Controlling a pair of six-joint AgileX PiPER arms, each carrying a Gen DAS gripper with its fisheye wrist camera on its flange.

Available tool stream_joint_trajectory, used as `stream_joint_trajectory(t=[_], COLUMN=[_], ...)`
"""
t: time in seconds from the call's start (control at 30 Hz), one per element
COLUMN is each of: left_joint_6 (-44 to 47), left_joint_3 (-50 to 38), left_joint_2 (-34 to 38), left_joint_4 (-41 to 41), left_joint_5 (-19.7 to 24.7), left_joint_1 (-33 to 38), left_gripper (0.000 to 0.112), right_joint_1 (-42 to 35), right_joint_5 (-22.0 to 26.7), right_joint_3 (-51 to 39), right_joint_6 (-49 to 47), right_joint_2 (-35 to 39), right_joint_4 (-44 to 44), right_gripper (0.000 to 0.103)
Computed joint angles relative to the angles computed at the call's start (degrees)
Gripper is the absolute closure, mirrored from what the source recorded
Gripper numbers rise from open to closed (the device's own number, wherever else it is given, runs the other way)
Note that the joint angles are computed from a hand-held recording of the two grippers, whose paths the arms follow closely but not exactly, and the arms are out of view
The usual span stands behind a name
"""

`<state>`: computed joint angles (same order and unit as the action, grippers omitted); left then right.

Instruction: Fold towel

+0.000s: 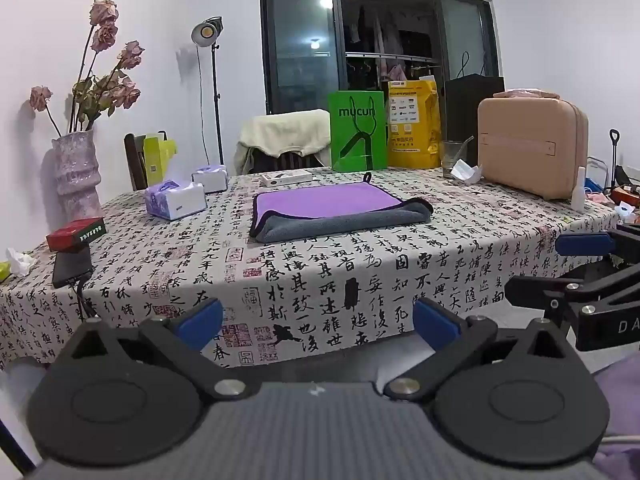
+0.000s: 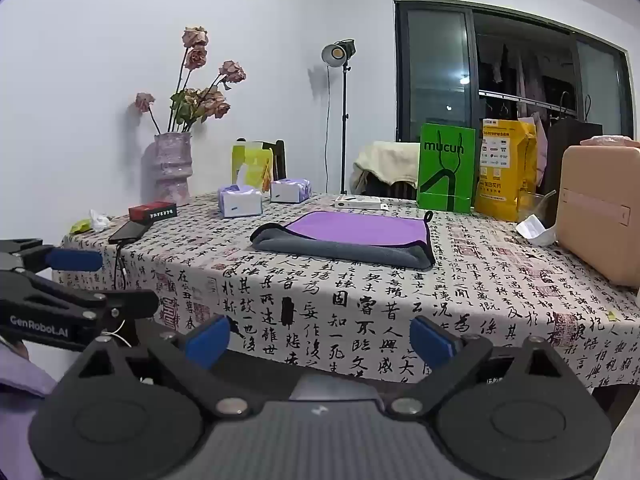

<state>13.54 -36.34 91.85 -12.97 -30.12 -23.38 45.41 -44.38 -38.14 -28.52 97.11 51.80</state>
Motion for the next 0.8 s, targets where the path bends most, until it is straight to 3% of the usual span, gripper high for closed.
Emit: stream_joint_trajectory(t=[0.8], left_joint_6=[0.0], left_joint_3=[0.4], left_joint_2=[-0.2], left_joint_4=[0.0], left_joint_5=[0.0], left_joint_1=[0.0], left_gripper=[0.009], right_joint_1=[-0.2], right_joint_5=[0.1], right_joint_3=[0.1], right_joint_6=[1.0], right_joint_2=[0.1], right_joint_4=[-0.5], right_gripper=[0.006])
